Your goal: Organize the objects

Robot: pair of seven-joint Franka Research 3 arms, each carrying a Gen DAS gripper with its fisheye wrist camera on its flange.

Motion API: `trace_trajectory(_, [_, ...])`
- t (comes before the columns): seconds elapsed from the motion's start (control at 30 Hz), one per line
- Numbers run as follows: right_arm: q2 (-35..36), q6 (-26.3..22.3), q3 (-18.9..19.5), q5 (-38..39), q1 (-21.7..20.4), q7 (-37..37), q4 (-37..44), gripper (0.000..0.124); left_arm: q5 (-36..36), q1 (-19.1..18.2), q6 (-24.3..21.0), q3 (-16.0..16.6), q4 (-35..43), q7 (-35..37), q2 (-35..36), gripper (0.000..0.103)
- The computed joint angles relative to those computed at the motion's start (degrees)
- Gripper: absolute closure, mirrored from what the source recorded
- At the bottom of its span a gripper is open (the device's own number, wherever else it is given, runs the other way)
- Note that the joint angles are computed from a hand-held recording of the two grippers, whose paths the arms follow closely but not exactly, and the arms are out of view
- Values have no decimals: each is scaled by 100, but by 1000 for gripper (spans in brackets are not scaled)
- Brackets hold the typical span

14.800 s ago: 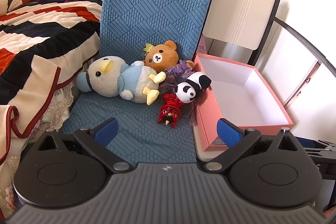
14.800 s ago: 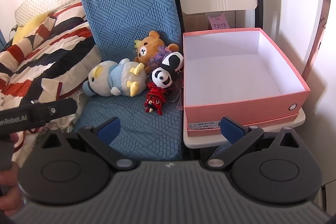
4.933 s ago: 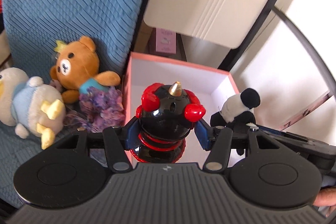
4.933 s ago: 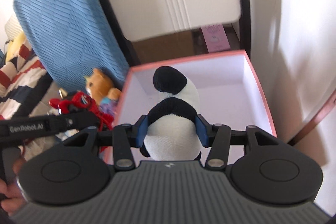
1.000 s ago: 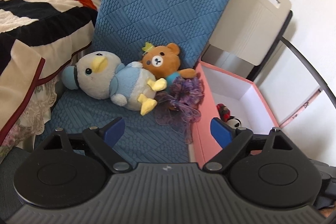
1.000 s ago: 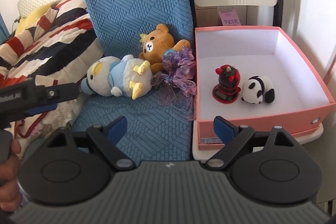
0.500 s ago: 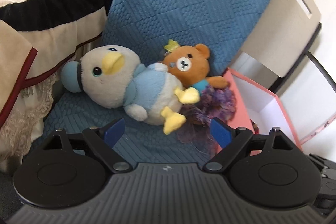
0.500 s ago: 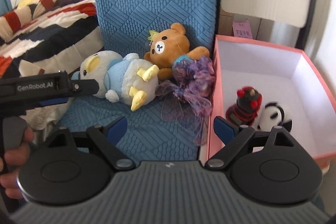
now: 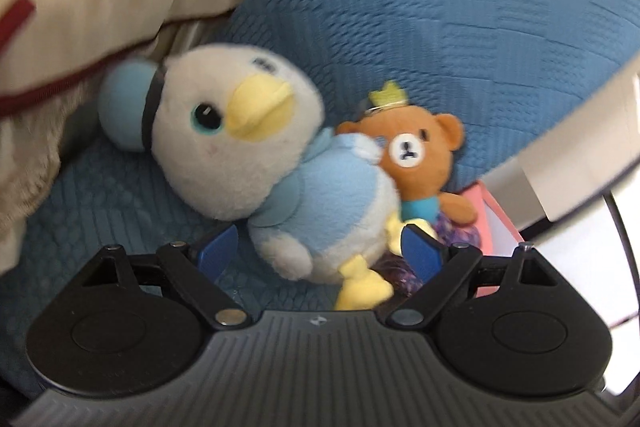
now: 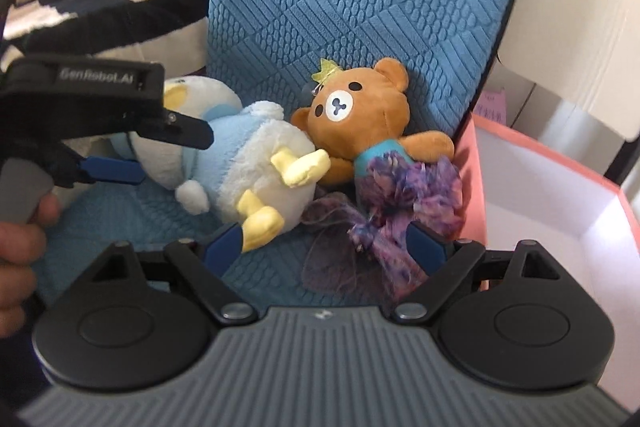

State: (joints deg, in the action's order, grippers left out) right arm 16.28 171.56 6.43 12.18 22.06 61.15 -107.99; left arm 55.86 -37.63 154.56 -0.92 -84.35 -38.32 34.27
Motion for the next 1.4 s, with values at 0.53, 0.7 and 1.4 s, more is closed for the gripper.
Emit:
trace_trajectory(0.53, [973,999,-2067,-1238,1765,1219,344,65,-869,119,847,280,284,307,646,10])
trace_trajectory(0.7, [1181,925,-2627,-1458,2207,1453,463,76,-952,13,1132,517,303,105,746,6])
trace_trajectory(1.4, [1547,487,-3656,-2368,2955,2835,792,89,-777,-1462,2519,3008,841,-2867,1696,6])
